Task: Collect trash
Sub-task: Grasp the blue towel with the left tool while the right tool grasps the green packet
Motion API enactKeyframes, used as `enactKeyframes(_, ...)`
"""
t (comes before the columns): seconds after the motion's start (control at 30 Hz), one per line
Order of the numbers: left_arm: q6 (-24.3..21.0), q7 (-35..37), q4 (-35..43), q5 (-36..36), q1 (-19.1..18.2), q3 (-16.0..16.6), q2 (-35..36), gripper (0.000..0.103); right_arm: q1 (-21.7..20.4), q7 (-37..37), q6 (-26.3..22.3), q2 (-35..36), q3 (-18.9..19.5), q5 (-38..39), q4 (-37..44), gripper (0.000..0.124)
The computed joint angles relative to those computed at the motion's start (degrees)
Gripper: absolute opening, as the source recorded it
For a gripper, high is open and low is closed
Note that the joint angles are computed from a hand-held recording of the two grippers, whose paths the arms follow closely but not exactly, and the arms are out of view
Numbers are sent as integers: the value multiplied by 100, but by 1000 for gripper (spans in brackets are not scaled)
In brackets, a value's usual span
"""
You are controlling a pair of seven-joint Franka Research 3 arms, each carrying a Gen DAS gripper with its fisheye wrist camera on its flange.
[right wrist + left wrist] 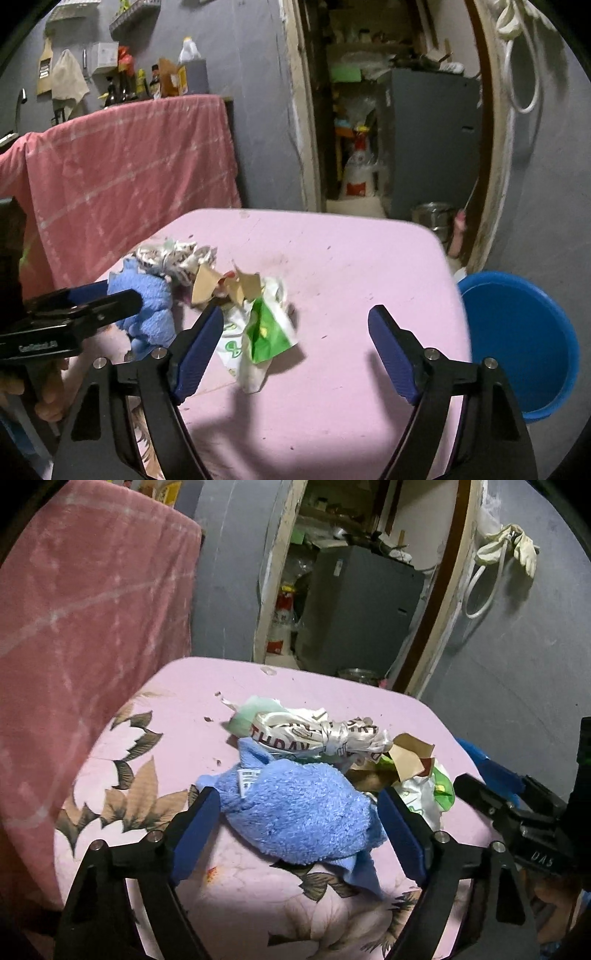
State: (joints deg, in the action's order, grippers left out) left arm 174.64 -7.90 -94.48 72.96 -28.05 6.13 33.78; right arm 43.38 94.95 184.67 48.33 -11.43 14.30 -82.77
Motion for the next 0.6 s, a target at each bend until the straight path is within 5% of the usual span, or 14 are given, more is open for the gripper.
enactKeyframes(0.37, 40, 1118, 5, -1075, 141, -149, 117, 73, -604, -136, -862, 315, 755, -415, 701, 64)
enactKeyframes(0.6, 54, 1668, -111, -1629, 9, -18, 89, 62, -831, -231, -1072, 401, 1103, -529, 840, 38)
